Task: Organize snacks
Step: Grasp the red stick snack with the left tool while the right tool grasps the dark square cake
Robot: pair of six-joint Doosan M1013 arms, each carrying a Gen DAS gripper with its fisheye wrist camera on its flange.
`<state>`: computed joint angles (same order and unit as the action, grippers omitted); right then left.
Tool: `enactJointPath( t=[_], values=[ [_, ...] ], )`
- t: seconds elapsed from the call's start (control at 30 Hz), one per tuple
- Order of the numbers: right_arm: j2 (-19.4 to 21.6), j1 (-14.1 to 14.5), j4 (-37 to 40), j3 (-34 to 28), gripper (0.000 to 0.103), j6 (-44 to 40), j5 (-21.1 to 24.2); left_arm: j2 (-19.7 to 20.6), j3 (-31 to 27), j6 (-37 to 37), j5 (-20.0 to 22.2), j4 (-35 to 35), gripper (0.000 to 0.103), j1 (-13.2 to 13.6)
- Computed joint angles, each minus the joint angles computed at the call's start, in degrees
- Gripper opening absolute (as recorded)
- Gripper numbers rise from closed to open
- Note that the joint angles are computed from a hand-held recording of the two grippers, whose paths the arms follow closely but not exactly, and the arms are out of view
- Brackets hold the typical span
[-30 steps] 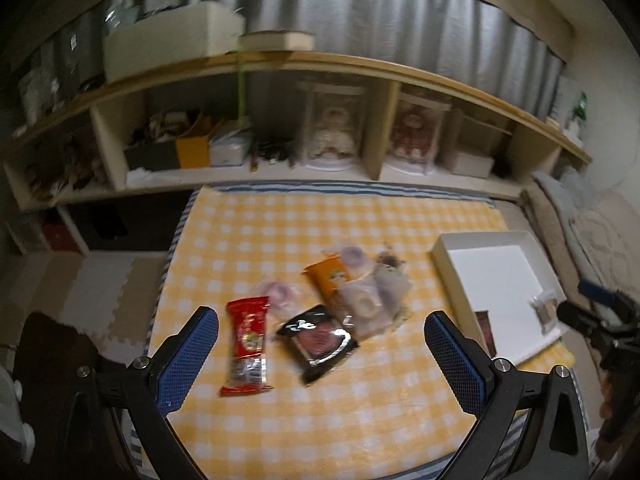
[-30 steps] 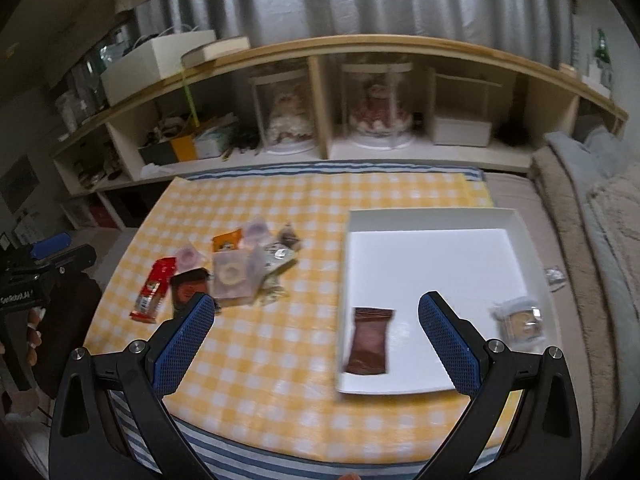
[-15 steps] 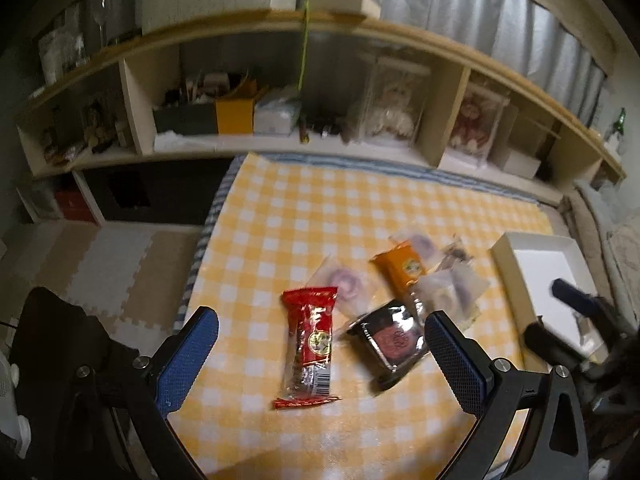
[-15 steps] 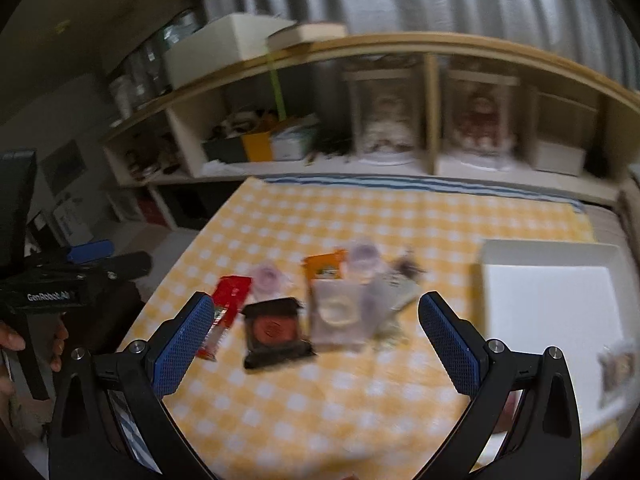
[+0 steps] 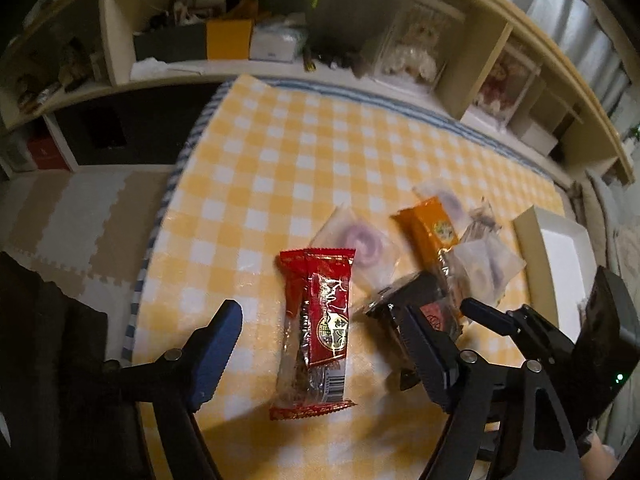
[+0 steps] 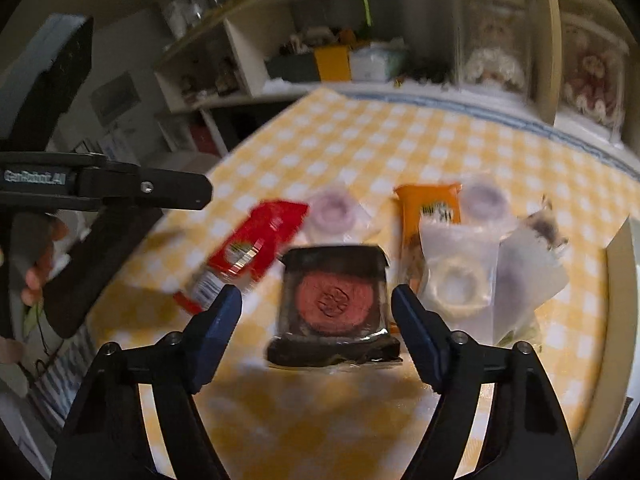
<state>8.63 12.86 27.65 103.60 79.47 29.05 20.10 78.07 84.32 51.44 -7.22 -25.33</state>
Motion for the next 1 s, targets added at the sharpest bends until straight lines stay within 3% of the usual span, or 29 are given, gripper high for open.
enactJointPath(
  t=[0.17, 0.3, 0.5, 0.67, 0.83, 1.0],
  values=[
    [1.0, -0.5, 1.8, 0.3, 0.077, -1.4, 0.8, 2.1, -1.6, -1.1, 0.8, 0.8, 0.089, -0.2],
    [1.3, 0.8, -4.5, -0.5, 0.069, 2.6, 3.0, 3.4, -2.1, 0.2, 1.8, -2.3, 0.089, 0.1],
    [0.7, 0.9, -7.1, -0.8, 0.067, 8.9, 7.4, 5.1, -3.2, 0.4, 4.2, -0.7, 0.078, -0.8],
    [-0.7, 1.0, -8.8, -0.3, 0.067, 13.5, 11.5, 6.4, -4.0, -1.1, 6.1, 1.8, 0.06, -1.5],
    [-1.9, 0.5, -6.6, 0.3, 0.069, 14.0, 15.3, 6.7, -4.0, -2.2, 6.0, 3.5, 0.057, -2.1],
    [-2.3, -0.3, -4.2, 0.3, 0.076, 14.9, 15.3, 6.8, -3.7, -3.1, 4.6, 3.8, 0.057, -2.3]
  ],
)
